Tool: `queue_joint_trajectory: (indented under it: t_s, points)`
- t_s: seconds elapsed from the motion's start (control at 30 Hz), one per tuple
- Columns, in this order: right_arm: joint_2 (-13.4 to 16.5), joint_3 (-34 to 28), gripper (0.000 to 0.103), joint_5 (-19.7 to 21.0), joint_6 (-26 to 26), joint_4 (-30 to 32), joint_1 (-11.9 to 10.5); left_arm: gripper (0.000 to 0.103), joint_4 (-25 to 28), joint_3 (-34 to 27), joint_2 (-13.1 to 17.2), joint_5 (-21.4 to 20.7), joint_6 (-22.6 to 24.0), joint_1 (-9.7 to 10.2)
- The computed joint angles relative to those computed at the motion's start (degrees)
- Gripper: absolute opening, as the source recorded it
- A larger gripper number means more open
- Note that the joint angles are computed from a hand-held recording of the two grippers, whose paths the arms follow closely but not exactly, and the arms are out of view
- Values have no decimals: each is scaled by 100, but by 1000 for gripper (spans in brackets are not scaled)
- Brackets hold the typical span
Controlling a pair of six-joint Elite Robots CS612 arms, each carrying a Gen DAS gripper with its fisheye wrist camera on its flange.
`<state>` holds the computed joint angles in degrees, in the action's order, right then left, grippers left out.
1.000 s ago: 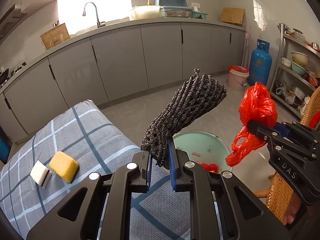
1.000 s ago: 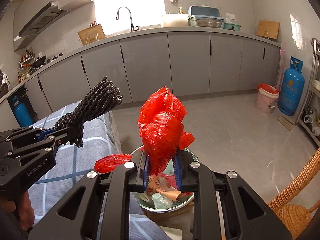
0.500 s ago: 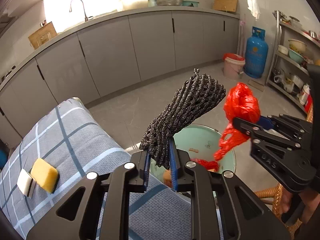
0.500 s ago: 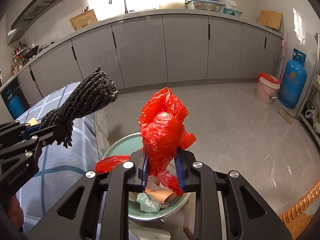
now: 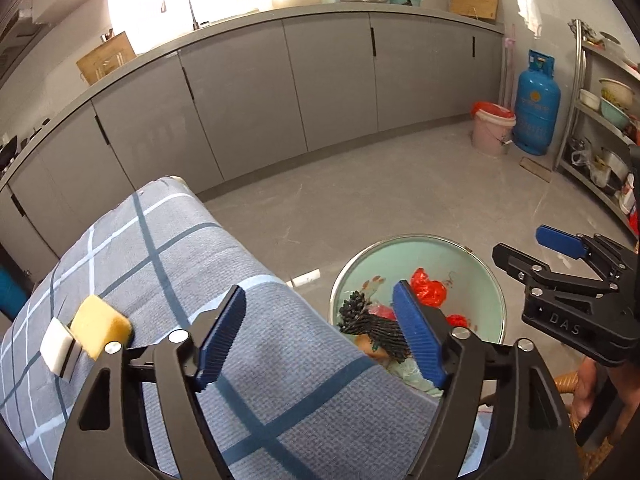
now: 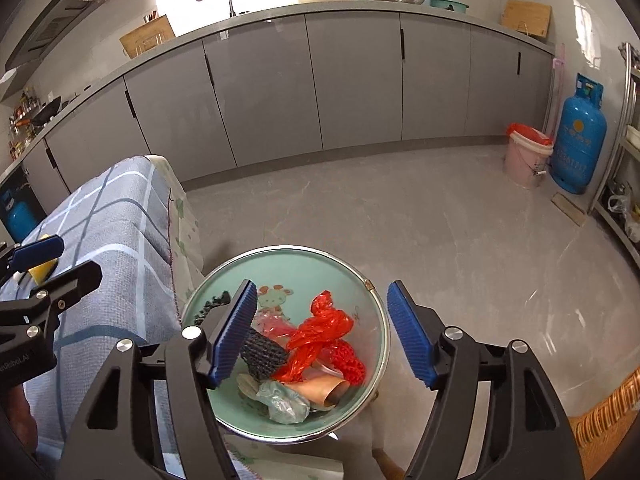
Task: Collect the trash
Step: 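Move both open grippers back over the sponges on the table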
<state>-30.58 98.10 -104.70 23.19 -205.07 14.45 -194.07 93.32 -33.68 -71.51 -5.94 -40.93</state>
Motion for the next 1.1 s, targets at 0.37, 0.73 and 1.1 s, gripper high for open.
queue_joint_trajectory:
  t_s: [0.37, 0.73, 1.1]
  points:
    - [-72, -269, 80, 128, -350, -20, 330, 88, -452, 731, -272, 655, -334, 252]
    - [204, -1289, 91, 449, -1131, 586, 823, 90, -105, 1064, -406, 1404, -1341, 953]
    - [853, -2965, 98, 844, -1962, 1834, 1199, 93, 253, 1239, -480, 1470, -2218, 1488]
